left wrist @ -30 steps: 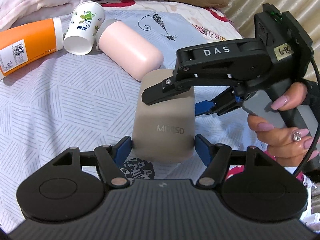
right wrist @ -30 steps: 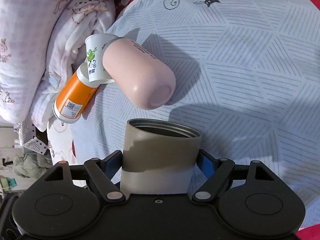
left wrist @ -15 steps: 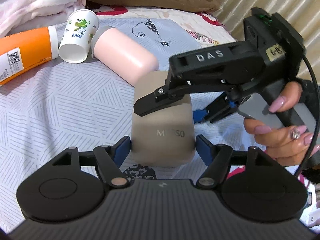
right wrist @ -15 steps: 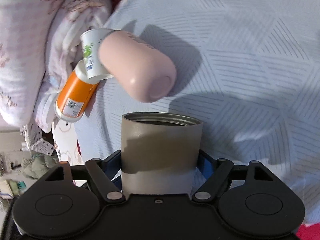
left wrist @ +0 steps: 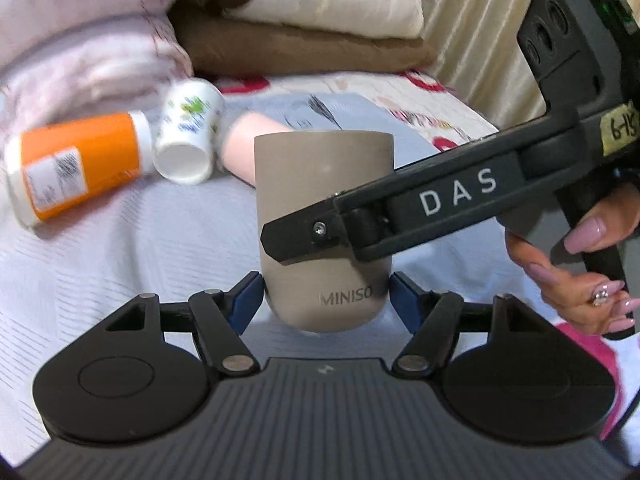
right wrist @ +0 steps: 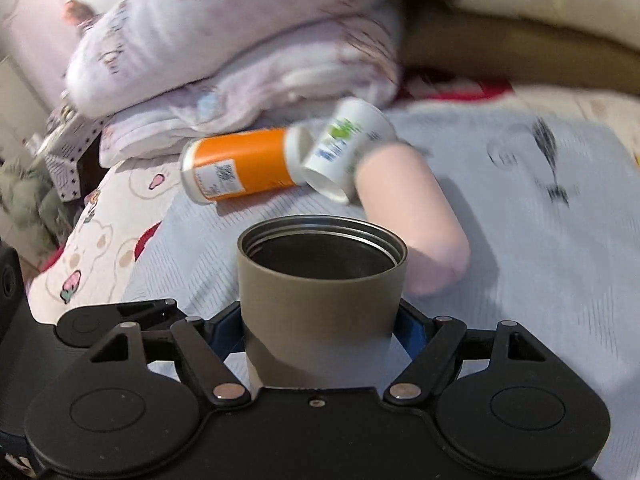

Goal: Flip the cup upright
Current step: 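Lift the tumbler with the right gripper and rotate it upright, then lower the upright tumbler onto the cloth and open the right gripper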

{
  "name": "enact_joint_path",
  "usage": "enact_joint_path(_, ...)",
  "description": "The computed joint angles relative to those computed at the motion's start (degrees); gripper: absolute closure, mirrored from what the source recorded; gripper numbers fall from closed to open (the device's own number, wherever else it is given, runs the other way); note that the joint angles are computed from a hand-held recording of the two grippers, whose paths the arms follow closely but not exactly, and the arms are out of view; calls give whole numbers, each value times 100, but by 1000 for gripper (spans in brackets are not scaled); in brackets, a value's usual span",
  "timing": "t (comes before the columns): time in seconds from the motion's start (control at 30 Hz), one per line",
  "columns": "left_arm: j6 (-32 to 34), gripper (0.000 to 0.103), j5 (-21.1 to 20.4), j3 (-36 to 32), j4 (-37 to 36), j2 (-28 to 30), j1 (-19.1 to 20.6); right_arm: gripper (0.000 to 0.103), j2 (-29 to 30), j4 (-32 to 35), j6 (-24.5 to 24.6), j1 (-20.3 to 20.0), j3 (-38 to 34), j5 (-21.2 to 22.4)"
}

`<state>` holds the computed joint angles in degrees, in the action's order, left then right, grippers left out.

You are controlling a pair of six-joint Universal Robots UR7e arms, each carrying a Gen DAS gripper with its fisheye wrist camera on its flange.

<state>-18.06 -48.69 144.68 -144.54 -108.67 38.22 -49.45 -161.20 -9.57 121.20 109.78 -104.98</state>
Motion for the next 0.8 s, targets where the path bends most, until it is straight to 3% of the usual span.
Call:
enact_joint_path(0.1, 157, 35, 407, 195, -405, -53, -114, 21, 161, -547, -579, -6, 19, 229)
enact_joint_path(0.23, 434, 36, 405, 365, -1299, 54, 100, 21, 378, -1380, -1670, 12, 118, 401)
enact_joint_path(0.43, 822, 37, 842, 566, -1914, 532, 91, 21, 581, -2047, -2565, 13, 258, 380)
enact_joint_path(0.67, 1313, 37, 911, 821, -3010, 953, 74, 21, 592, -2329, -2622, -89, 380, 401)
enact_joint_path(0.8, 1224, 37, 897, 818, -2952, 994, 82, 21, 601, -2491, -2918, -84, 454, 361)
